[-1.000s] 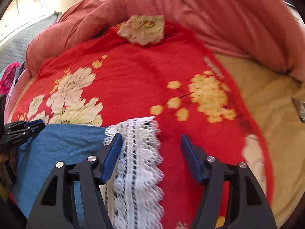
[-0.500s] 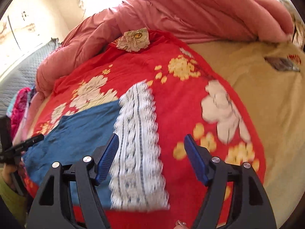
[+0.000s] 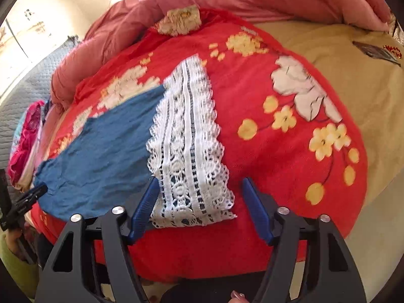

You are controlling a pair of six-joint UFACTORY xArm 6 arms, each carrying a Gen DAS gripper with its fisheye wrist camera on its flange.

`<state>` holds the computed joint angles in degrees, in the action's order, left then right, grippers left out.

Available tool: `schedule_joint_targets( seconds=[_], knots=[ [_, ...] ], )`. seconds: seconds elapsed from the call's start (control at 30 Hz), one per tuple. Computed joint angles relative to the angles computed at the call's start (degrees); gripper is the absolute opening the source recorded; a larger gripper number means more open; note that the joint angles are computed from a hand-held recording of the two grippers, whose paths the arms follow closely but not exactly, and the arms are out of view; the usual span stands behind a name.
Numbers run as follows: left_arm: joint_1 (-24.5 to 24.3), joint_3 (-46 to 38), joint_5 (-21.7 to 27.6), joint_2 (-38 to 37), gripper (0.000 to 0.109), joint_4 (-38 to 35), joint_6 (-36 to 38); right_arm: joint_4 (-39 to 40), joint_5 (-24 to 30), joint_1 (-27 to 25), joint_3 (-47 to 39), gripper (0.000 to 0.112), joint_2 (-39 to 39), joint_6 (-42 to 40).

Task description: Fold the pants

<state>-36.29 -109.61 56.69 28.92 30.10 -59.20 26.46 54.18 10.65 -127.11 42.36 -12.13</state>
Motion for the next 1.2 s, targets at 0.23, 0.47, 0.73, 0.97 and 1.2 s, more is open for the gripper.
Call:
schedule_joint_targets(
  seconds=[0.23,0.47,0.73,0.97,1.2],
  knots=[
    [0.3,2.8,0.2,-1.0,0.053,-1.2,-1.4,-10.1,-6.1,2.2,8.6,0.021,-6.3,-2.3],
    [0.3,5.8,-2.1,-2.2,0.053,-0.1,-3.8,-10.0,-6.2,1.4,9.1,0.045,-5.5,-0.3],
    [-0.2,6.8,-1.8,-3.3,0.053,1.0,-5.6,-10.0,-8.2,0.5,14.1,0.059,-9.6,1.4],
    [-1.4,9.7,-1.5,-7.3,0.059,6.4,-11.9,-7.9,-11.9,0.5,18.9,0.065,-14.1,0.3],
    [-2.1,9.5,-1.4,-9.2,0.06,8.7,-13.6,-4.3,-13.3,2.5,19.0,0.065,-15.5,-3.9]
  ],
)
